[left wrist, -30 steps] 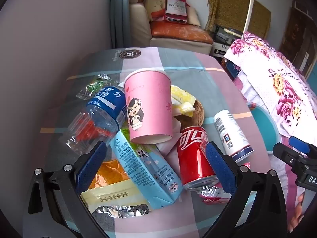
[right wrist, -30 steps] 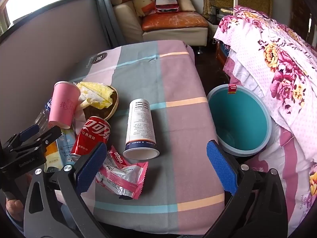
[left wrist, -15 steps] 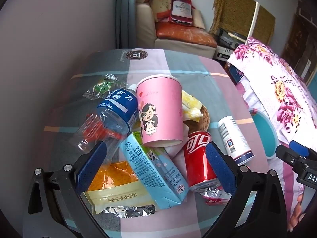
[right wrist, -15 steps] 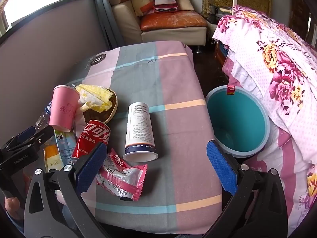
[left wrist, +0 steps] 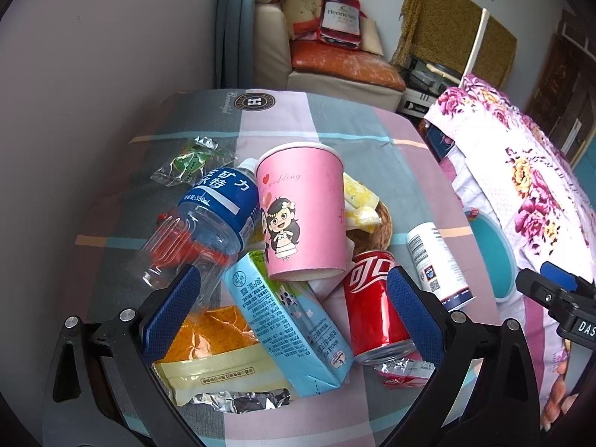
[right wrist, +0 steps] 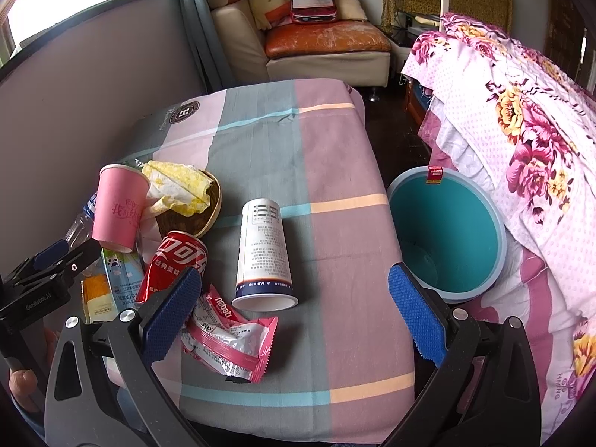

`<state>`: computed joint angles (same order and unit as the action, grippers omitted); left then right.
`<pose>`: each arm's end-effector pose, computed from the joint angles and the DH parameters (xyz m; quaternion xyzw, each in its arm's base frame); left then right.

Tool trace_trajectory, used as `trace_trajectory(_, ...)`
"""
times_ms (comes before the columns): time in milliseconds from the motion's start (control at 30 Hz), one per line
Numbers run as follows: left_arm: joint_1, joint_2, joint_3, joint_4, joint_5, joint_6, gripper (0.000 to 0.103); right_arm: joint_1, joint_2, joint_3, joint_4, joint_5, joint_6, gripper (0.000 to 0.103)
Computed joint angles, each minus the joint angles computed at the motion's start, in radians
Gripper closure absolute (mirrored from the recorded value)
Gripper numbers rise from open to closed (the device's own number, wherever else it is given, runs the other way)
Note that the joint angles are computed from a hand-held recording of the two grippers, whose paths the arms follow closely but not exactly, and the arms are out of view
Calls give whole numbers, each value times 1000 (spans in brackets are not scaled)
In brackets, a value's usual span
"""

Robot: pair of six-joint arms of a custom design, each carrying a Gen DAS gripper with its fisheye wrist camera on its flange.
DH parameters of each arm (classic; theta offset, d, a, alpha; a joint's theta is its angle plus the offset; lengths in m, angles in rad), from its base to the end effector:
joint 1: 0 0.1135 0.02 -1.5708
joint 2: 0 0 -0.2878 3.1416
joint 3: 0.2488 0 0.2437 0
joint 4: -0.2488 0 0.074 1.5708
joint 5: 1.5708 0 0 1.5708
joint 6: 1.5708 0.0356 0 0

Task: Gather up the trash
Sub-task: 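Move left tool toward pink paper cup while right tool approaches white paper cup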

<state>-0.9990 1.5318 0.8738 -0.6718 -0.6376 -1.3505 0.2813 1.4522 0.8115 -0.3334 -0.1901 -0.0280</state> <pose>0.1568 -0.2045 0.2045 -0.2019 0.9216 0.0147 0.3311 0.2598 0.0821 0.2161 -0.1741 0.9359 0.1269 0.2788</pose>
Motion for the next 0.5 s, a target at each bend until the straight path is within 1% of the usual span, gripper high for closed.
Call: trace_trajectory(500,19,-9,-17,16,11,16,3,5,30,41,-22,0,-2,6)
